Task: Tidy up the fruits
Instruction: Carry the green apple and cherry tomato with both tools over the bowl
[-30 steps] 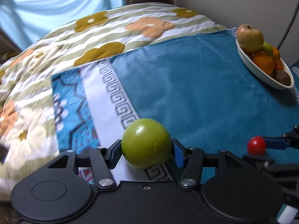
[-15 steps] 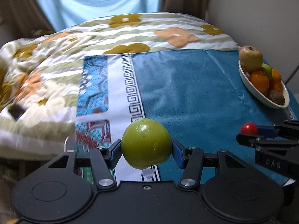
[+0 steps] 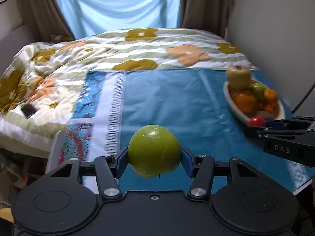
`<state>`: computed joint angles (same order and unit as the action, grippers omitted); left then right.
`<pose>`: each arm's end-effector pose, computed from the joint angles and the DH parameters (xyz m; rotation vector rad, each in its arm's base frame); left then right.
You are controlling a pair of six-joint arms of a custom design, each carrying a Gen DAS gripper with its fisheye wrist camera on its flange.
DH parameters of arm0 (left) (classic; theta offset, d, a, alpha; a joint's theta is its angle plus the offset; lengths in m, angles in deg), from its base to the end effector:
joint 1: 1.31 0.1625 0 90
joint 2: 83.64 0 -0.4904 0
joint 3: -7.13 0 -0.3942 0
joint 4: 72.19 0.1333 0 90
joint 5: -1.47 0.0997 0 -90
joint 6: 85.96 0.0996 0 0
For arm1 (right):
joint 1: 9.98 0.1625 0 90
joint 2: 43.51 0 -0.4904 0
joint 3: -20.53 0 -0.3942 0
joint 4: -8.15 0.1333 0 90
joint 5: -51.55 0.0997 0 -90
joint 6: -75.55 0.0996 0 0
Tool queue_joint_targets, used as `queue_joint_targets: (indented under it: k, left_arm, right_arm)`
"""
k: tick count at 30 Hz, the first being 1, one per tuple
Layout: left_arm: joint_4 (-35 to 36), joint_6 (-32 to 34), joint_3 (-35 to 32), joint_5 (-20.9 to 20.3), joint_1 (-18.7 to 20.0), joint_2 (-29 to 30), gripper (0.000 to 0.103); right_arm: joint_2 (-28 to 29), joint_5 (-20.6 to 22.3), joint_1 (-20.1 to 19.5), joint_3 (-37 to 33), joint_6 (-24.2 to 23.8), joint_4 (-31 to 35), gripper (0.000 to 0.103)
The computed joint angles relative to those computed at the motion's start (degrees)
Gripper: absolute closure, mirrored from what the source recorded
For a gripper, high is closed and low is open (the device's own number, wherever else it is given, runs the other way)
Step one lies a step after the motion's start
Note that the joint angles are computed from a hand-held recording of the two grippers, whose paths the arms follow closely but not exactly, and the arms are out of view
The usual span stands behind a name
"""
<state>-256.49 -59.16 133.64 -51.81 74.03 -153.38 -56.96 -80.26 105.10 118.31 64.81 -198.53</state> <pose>0.0566 -0.5456 0.2902 0.5844 2.2933 -0.7120 0.3318 -0.5512 -0.1251 0.4795 -2.3385 0.7959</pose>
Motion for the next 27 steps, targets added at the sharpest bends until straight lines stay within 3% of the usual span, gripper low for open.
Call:
queue_joint_targets:
  k: [9,16,27]
  left_arm:
    - [-3.62,-1.88,1.06,-3.75,-5.08,6.47,0.043]
    - [-5.97,-2.54,-1.31,-5.41,-7.27,13.82,0.043]
    - [-7.54,-1.13,-6.81,-5.86,-8.83,22.81,0.043]
  right_arm:
    - [-5.64,-0.66,-3.83,7.81,-2.73,-7.77,0.058]
    - [-8.81,-0.04,-7.71,10.45,-9.21,-12.96,0.058]
    - [-11.58,3.86,-12.25,11.44,-13.29,-14.26,0.058]
